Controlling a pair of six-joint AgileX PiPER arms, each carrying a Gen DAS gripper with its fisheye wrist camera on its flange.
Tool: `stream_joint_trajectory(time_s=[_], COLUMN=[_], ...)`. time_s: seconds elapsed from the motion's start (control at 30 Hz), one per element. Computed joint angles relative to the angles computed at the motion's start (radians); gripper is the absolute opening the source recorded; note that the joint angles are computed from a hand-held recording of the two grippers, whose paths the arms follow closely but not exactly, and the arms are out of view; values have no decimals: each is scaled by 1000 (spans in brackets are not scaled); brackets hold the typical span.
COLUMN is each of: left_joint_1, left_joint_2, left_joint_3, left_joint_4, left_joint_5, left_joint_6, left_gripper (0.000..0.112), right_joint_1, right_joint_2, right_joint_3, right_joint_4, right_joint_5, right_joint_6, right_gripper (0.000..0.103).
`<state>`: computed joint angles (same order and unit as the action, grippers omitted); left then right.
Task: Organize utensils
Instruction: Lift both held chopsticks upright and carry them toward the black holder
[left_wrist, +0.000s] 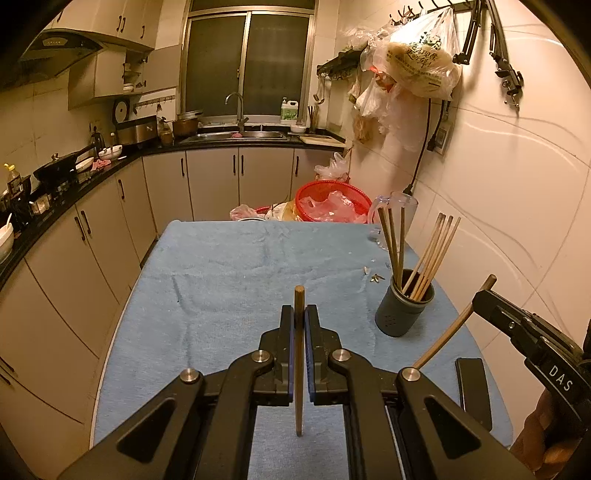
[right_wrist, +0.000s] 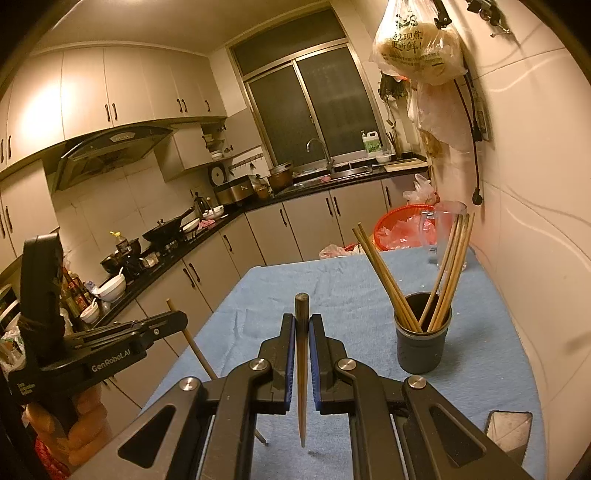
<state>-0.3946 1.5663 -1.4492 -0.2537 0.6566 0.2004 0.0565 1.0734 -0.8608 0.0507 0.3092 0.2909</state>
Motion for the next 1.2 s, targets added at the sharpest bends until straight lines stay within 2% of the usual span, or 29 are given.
stream_joint_trajectory(time_s=[0.17, 0.47, 0.93, 1.2], left_joint_1=[0, -22, -95, -135], left_joint_2=[-4, -6, 20, 52], left_joint_3=[-8, -30, -104, -169], left_joint_4=[-1, 16, 80, 93], left_joint_5=[8, 25, 65, 97], left_joint_6=[6, -8, -68, -89], left_gripper=[5, 5, 5, 5], right_joint_1=[-3, -43, -164, -287], right_joint_2=[-22, -67, -130, -145], right_joint_3=[1, 4, 12, -4], right_joint_4=[-16, 50, 255, 458], right_joint_5=[8, 31, 75, 131], right_joint_6=[17, -45, -259, -473], right_gripper=[8, 8, 8, 8])
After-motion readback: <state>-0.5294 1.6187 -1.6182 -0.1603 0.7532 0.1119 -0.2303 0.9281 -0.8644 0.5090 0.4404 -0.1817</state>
